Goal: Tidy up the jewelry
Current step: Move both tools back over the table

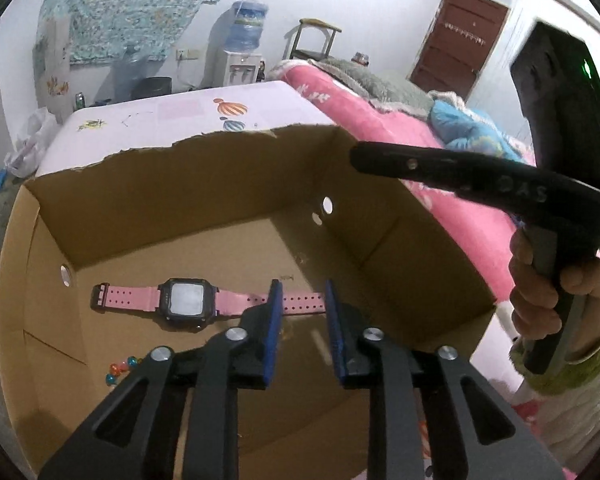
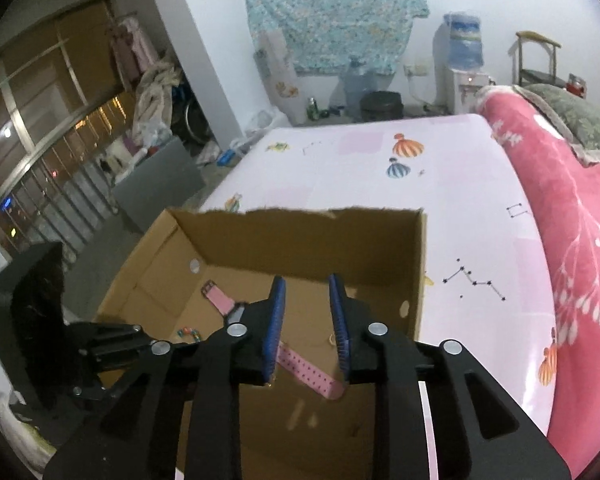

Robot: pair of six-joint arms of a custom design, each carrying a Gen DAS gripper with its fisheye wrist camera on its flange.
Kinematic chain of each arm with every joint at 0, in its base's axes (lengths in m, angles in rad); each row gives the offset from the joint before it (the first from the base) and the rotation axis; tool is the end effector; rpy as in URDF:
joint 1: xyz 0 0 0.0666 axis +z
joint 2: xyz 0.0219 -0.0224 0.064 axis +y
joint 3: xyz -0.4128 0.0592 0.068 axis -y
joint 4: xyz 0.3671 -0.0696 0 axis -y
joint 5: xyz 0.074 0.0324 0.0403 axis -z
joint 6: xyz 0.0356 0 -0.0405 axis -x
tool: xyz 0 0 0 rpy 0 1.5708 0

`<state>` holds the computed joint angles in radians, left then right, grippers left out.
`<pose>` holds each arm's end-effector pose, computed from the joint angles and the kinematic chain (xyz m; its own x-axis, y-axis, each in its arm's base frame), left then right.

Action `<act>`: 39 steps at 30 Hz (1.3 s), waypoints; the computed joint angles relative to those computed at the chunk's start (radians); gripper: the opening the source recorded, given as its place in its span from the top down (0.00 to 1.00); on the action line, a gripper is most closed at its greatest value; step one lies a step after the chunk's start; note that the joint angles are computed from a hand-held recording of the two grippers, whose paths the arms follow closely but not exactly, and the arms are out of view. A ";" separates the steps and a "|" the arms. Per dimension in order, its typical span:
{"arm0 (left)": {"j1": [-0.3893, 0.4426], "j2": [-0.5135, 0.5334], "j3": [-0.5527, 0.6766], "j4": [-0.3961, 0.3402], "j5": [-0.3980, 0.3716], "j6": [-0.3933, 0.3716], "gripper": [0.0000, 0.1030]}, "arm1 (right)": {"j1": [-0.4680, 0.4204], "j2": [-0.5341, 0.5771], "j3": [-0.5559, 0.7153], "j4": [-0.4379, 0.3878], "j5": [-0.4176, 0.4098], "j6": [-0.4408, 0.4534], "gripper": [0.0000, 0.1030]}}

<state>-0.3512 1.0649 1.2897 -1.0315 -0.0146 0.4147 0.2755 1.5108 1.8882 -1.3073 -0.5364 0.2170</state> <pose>0.2957 -0.1082 0.5272 -0.7553 -0.1523 -0.6375 0.0330 0.9625 -0.2691 0.4462 0.1446 0.5980 -0.6396 -0.3731 -0.6721 -0.6816 0.6796 0.2713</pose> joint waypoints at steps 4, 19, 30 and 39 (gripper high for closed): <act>-0.013 -0.027 0.000 -0.009 -0.032 0.010 0.74 | -0.035 -0.035 -0.017 0.016 -0.024 -0.015 0.70; -0.381 -0.246 -0.095 -0.062 -0.279 0.074 0.38 | -0.334 -0.291 -0.316 -0.017 -0.175 -0.006 0.60; -0.489 -0.110 -0.206 -0.033 -0.425 0.121 0.38 | -0.201 -0.361 -0.557 -0.002 0.031 -0.040 0.80; -0.457 -0.016 -0.218 0.049 -0.414 -0.038 0.66 | -0.158 -0.376 -0.575 0.055 0.062 0.011 0.83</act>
